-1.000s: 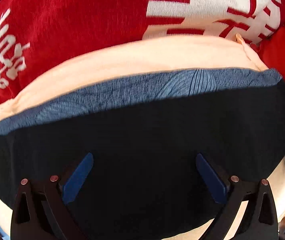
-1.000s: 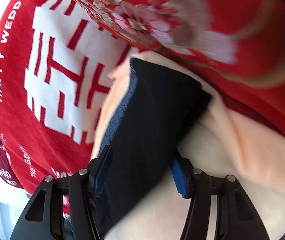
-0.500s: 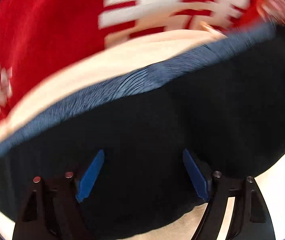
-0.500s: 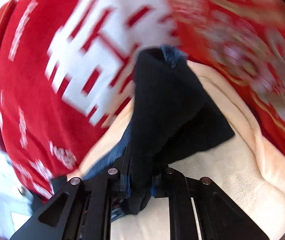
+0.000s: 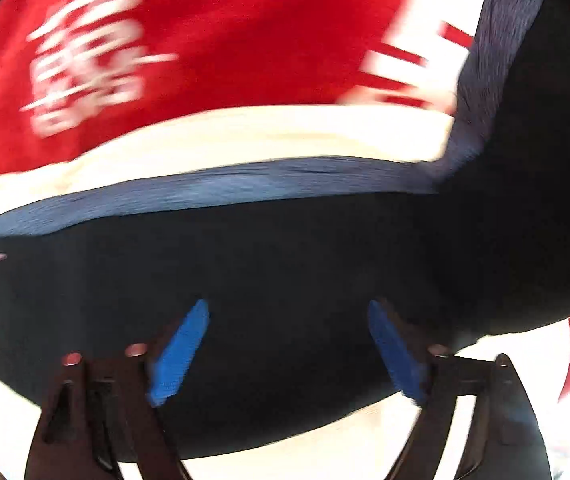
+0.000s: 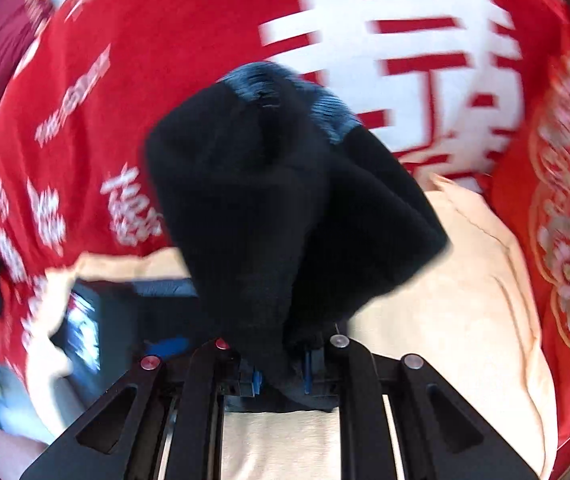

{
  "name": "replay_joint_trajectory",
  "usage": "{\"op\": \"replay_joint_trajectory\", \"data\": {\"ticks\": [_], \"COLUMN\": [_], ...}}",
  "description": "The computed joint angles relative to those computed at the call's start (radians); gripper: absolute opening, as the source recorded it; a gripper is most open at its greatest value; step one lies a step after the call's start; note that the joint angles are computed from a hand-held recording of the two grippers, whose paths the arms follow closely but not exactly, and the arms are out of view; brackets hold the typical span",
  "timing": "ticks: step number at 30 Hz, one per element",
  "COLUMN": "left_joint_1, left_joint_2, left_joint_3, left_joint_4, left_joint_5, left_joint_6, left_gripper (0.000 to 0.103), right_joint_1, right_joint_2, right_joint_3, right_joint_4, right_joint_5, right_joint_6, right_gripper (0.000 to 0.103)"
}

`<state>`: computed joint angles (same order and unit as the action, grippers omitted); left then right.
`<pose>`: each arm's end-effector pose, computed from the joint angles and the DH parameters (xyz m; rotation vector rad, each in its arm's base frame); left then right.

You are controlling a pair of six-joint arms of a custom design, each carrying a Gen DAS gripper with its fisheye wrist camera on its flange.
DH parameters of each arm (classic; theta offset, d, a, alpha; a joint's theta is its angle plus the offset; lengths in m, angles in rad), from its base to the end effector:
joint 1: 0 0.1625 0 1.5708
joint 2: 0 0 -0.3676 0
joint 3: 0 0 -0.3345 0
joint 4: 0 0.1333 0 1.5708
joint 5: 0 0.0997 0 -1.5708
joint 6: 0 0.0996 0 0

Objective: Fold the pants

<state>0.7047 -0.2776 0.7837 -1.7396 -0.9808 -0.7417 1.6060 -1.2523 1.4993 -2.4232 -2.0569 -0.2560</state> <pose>-0.4208 -0.6055 -0.0100 0.2829 2.4730 -0.2502 0.1068 -0.5681 0.4142 0.1718 -2.5109 0.7103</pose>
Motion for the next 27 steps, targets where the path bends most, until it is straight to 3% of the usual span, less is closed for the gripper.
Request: {"op": "replay_joint_trajectory", "data": {"ticks": [5,8,11,12,13,15,18,20,23,25,27], "left_joint_1": [0.055,0.075,0.094,0.096,0.101,0.104,0.090,0.086,0.084,0.078,0.088], "left_joint_2": [-0.208,-0.281,-0.330,-0.342,-0.351,-0.350,-0.337,-0.302,-0.258,-0.264,-0.285], "left_joint_3": [0.212,0.286,0.334,0.347,0.360,0.371,0.407,0.395,0.382,0.411,0.450], "left_joint_4": [0.023,0.061,0.067,0.061,0.050,0.007,-0.085,-0.119,-0.107,-0.115,-0.149], "left_joint_5": [0.085,0.117,0.133,0.128,0.121,0.094,0.046,0.018,-0.011,-0.017,-0.023], "left_joint_6": [-0.063,-0.131,-0.146,-0.141,-0.132,-0.102,-0.062,-0.035,-0.031,-0.063,-0.089], "left_gripper": [0.091,0.091,0.091,0.091,0.091,0.091,0.091,0.091,0.091,0.093,0.099], "right_joint_1": [0.086,0.127,0.182,0.198,0.207,0.192,0.113,0.032,-0.086,-0.138,-0.172], "right_joint_2": [0.121,0.232,0.294,0.282,0.248,0.169,0.077,0.038,0.009,0.008,0.013], "right_joint_3": [0.085,0.124,0.193,0.220,0.243,0.249,0.223,0.211,0.236,0.260,0.279], "right_joint_4": [-0.104,-0.143,-0.224,-0.236,-0.207,-0.072,0.059,0.058,-0.012,-0.052,-0.071], "right_joint_5": [-0.120,-0.242,-0.390,-0.385,-0.344,-0.212,0.014,0.177,0.408,0.503,0.542], "right_joint_6": [-0.052,-0.101,-0.196,-0.213,-0.196,-0.084,0.159,0.325,0.496,0.567,0.616], "right_gripper": [0.033,0.051,0.056,0.059,0.059,0.060,0.060,0.059,0.058,0.056,0.055]}}
